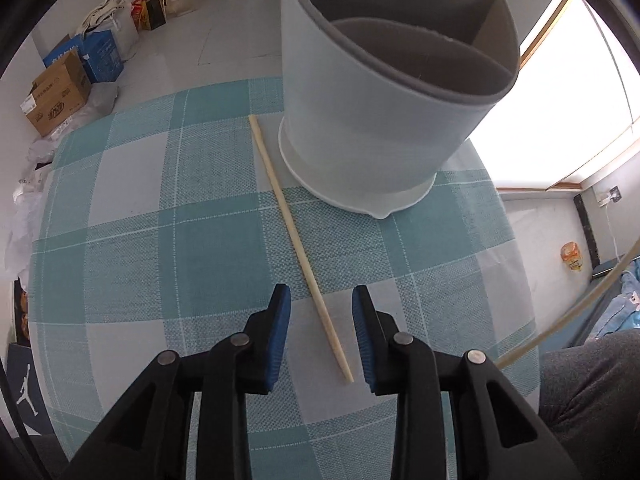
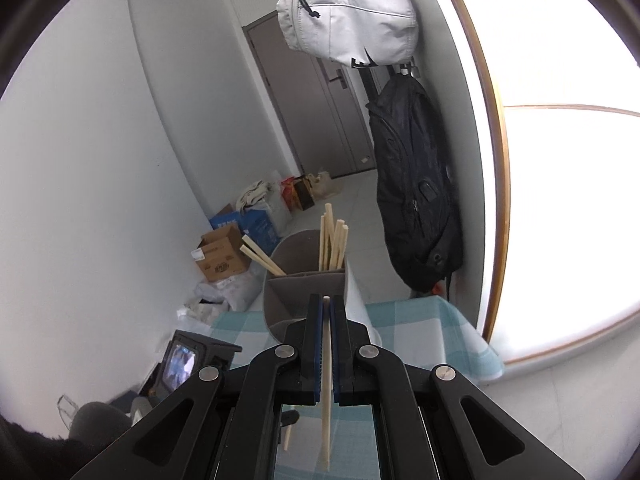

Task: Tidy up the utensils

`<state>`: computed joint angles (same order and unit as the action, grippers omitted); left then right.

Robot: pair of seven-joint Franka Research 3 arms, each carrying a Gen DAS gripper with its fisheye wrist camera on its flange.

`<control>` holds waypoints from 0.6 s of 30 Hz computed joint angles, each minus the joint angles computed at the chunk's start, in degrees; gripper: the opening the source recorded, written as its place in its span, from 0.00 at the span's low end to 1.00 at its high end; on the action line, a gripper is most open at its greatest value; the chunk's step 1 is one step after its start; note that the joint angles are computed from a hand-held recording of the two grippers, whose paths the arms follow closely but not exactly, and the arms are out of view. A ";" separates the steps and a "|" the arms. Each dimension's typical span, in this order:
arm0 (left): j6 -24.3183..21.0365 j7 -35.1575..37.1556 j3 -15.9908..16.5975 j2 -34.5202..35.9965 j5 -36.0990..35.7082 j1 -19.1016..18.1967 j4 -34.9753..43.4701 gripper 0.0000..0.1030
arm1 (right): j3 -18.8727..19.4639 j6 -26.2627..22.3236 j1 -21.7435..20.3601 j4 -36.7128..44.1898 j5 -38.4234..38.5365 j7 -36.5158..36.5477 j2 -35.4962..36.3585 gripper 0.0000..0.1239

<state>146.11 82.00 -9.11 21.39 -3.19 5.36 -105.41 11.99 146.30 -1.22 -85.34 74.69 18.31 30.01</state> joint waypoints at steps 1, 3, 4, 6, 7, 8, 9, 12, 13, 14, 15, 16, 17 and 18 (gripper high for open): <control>-1.07 -1.20 0.69 0.61 1.60 -0.82 0.51 0.25 | 0.21 -0.05 -0.40 -0.06 0.81 -0.59 -0.14 0.02; 1.56 -2.41 1.10 -0.50 3.40 -1.58 -1.83 0.25 | 0.31 -0.15 -0.81 -0.27 1.94 -1.25 -0.37 0.02; 1.17 -2.30 1.17 -0.64 4.18 -1.67 -2.00 0.24 | 0.30 -0.40 -0.99 -0.59 2.38 -1.47 -0.63 0.02; 3.91 -3.70 2.19 -1.59 8.12 -2.93 -4.15 0.11 | 0.16 -0.53 -1.08 -0.91 3.15 -1.76 -0.87 0.02; 5.07 -3.02 1.74 -2.12 7.83 -2.42 -5.22 0.09 | 0.06 -0.69 -1.08 -0.94 3.40 -1.84 -0.92 0.02; 6.24 -2.67 1.62 -2.68 8.12 -2.26 -6.43 0.05 | -0.03 -0.86 -1.10 -1.06 3.64 -1.93 -1.00 0.02; 6.91 -2.21 1.46 -3.21 8.13 -2.00 -7.38 0.04 | -0.12 -0.95 -1.12 -1.23 3.90 -1.94 -1.10 0.02; 7.91 -0.32 0.97 -5.11 7.51 -1.10 -10.15 0.04 | -0.44 -1.35 -1.03 -1.76 4.27 -2.08 -1.50 0.02; 8.19 1.02 0.53 -6.01 6.36 -0.45 -11.50 0.04 | -0.56 -1.27 -0.89 -1.91 4.29 -2.04 -1.62 0.02; 8.34 2.00 0.24 -6.69 5.30 -0.09 -12.58 0.03 | -0.63 -1.41 -0.87 -1.99 4.37 -2.08 -1.67 0.02; 7.75 2.65 0.09 -6.73 4.65 -0.08 -12.41 0.03 | -0.66 -1.36 -0.84 -2.28 4.56 -2.38 -1.88 0.02; 6.85 4.04 -0.38 -6.78 3.29 0.23 -12.05 0.03 | -0.73 -1.26 -0.73 -2.31 4.67 -2.58 -1.91 0.02; 6.61 5.93 -0.86 -7.50 1.40 0.86 -12.95 0.03 | -0.77 -1.31 -0.70 -2.39 4.80 -2.72 -1.98 0.02; 6.05 6.41 -0.65 -8.10 0.82 0.83 -13.36 0.02 | -0.81 -1.40 -0.66 -2.40 4.90 -2.80 -2.00 0.02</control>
<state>152.16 88.42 -9.76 13.29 -2.37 6.19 -118.77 11.17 144.90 -1.89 -87.74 79.59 15.51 28.01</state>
